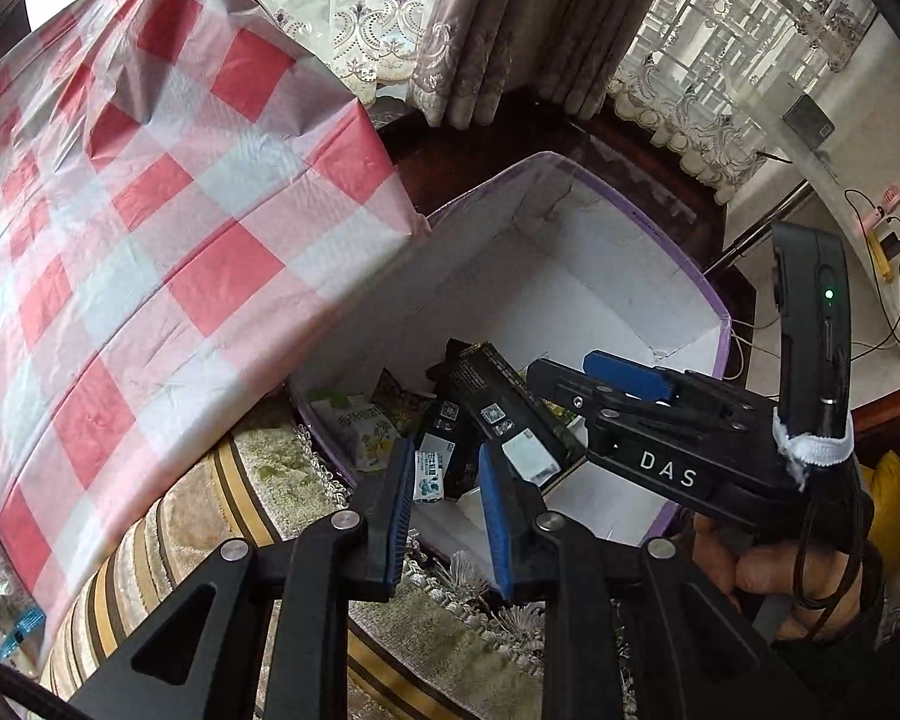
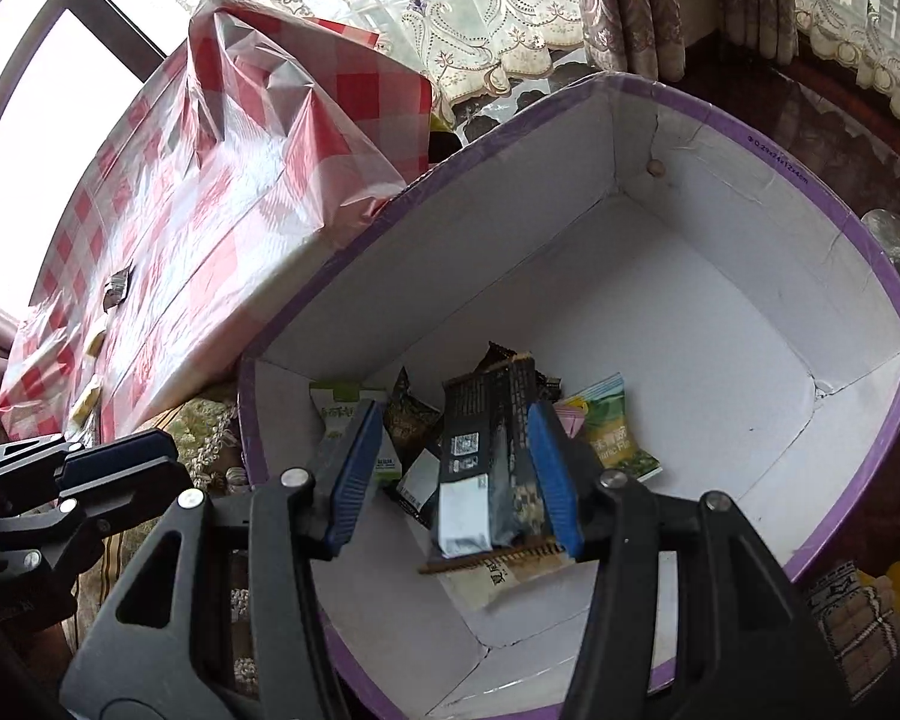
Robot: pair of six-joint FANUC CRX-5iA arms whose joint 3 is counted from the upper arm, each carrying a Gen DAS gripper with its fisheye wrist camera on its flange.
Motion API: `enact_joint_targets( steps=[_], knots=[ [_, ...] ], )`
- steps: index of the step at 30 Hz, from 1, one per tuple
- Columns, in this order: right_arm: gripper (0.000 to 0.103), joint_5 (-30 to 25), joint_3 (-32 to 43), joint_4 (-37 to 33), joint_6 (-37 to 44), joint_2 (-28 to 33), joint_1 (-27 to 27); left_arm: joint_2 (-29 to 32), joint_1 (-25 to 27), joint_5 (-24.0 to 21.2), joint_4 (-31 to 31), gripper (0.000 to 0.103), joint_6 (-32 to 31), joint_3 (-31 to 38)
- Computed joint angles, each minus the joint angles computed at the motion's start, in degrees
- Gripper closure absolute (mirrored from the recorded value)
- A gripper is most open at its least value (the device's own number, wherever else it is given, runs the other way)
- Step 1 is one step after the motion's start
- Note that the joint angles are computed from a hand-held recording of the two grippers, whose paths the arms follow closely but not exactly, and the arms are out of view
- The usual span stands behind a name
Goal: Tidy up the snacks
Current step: 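Open both tools to release the candy and chocolate bar into the box, then move both open tools back over the table snacks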
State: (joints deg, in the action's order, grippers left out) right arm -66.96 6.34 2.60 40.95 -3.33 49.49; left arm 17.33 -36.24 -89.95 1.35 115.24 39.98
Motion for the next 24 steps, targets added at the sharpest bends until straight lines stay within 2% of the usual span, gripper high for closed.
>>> enact_joint_targets(
  steps=[2, 5, 8, 11, 13, 18, 24],
  knots=[
    [0.048, -0.2, 0.2, 0.1, -0.3, 0.0, 0.0, -0.5, 0.1, 0.5, -0.2, 0.067, 0.5, -0.5],
    [0.044, 0.0, 0.0, 2.0, -1.8, -0.1, 0.6, -1.9, 0.2, 1.7, -0.9, 0.059, 2.1, -1.8],
    [0.035, 0.7, -0.6, 6.3, -4.1, -0.4, 2.1, -4.2, 0.4, 4.1, -2.0, 0.059, 4.2, -4.2],
    [0.03, 1.5, -1.1, 11.2, -5.6, -0.4, 4.0, -7.3, 1.1, 8.3, -1.6, 0.059, 3.9, -7.6],
    [0.028, 1.6, -1.1, 14.3, -5.7, -0.1, 5.4, -8.6, 0.4, 9.4, -3.8, 0.059, 3.9, -8.0],
    [0.027, 0.6, 2.9, 15.5, -0.9, 2.1, 7.4, -10.5, -1.6, 7.4, -11.7, 0.059, 6.1, -6.6],
    [0.027, -0.2, 7.8, 17.1, -2.2, 4.7, 10.0, -15.7, -3.0, 4.8, -21.6, 0.058, 12.7, -9.1]
  ],
)
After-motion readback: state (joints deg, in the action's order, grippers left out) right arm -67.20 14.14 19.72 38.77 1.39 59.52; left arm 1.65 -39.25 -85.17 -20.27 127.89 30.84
